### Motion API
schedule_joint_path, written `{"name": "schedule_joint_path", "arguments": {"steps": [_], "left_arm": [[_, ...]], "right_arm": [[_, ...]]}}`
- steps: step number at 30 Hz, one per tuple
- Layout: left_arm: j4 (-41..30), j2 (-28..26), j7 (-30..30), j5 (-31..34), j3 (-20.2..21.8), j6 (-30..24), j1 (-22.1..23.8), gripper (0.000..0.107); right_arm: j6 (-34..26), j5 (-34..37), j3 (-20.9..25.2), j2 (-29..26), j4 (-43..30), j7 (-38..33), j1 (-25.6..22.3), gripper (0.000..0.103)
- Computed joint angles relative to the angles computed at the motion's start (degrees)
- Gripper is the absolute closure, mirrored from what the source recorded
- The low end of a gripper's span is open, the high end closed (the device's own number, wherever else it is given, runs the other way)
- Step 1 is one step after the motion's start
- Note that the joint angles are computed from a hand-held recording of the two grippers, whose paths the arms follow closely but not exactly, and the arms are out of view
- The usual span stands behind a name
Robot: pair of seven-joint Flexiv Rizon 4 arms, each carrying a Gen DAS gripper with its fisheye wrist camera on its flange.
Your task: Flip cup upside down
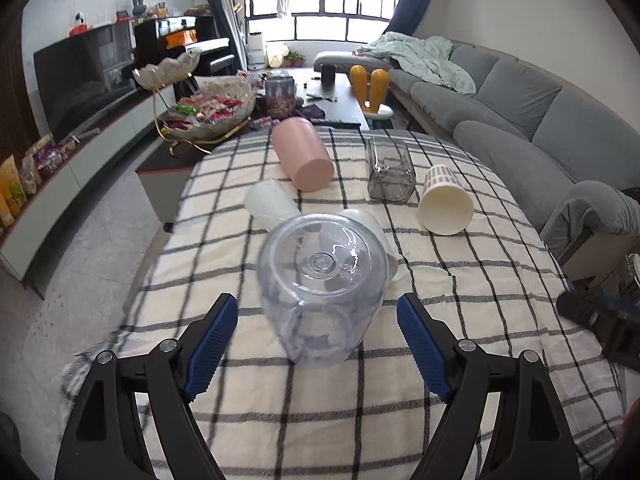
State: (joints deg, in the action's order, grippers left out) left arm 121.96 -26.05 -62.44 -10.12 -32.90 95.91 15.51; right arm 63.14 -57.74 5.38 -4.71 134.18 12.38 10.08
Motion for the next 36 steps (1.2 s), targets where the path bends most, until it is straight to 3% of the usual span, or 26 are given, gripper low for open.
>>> {"name": "schedule_joint_path", "arguments": {"steps": [4, 7, 16, 29, 36], "left_arm": [[2.41, 3.10, 0.07, -0.70, -4.56, -0.11, 4.88, 0.022], [3.75, 5.06, -0.07, -1.18, -7.84, 0.69, 8.25, 0.017], [5.44, 9.18, -1.76, -1.51, -14.66, -0.01, 15.24, 0.007], [5.85, 11.44, -0.62, -6.05, -10.06, 0.47, 11.16, 0.004], [6.20, 11.71, -0.10, -6.70, -10.30, 1.26, 11.04, 0.004]], "right_arm": [[-2.17, -11.02, -0.13, 2.16, -0.15, 6.20, -0.29, 0.014], [-2.94, -15.17, 0.32, 2.69, -0.86, 8.01, -0.73, 0.015], [-4.76, -18.18, 1.41, 3.38, -1.85, 9.87, -0.56, 0.010], [-8.49, -20.12, 2.75, 5.30, -1.47, 12.27, 0.36, 0.007], [-9.50, -20.73, 2.99, 5.98, -1.25, 12.85, 0.47, 0.007]]}}
